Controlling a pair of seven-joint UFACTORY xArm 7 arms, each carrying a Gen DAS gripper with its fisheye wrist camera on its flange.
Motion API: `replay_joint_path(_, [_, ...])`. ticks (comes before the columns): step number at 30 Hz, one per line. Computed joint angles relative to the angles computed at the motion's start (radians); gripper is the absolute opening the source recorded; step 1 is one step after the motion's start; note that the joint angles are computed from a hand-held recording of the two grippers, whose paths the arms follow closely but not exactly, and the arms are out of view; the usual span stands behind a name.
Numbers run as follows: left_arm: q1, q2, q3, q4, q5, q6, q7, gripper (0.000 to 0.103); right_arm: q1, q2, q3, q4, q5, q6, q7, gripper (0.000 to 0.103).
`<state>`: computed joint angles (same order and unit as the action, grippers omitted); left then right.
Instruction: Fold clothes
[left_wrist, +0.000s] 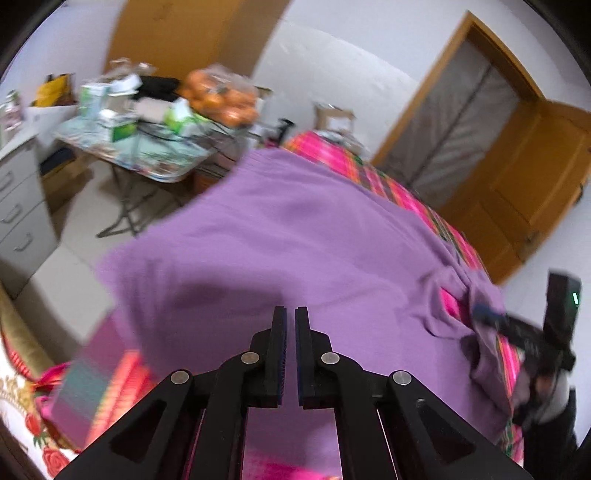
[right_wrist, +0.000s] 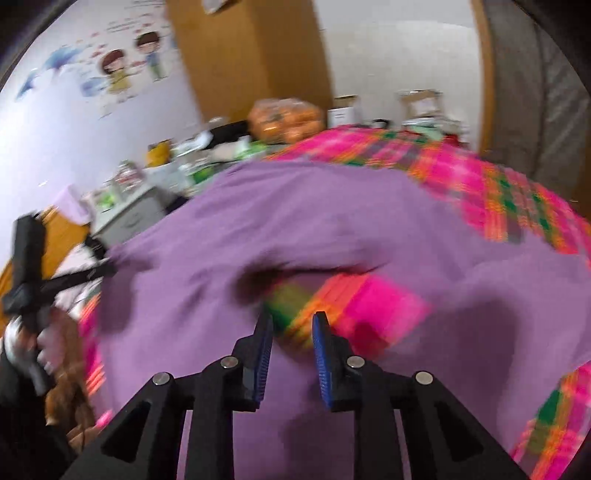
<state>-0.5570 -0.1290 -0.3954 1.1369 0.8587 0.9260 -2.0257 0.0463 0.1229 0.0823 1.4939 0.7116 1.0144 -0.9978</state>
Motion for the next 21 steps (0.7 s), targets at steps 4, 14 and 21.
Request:
replay_joint_path(4, [-0.004, 0.084, 0.027, 0.069, 0.007, -0.059, 0.05, 0.003, -0.001, 0.138, 0.001, 0.178, -0.085, -0.056, 0.077, 0.023])
replay_joint_path(14, [-0.078, 0.225, 0.112, 0.188, -0.05, -0.102, 0.197, 0.004, -0.108, 0.169, 0.038, 0.209, -0.049, -0.043, 0.132, 0.028])
replay_joint_path(21, [-0.12, 0.263, 0.146, 0.232, -0.049, -0.082, 0.225, 0.004, -0.117, 0.059, -0.007, 0.042, -0.021, -0.1, 0.135, 0.04])
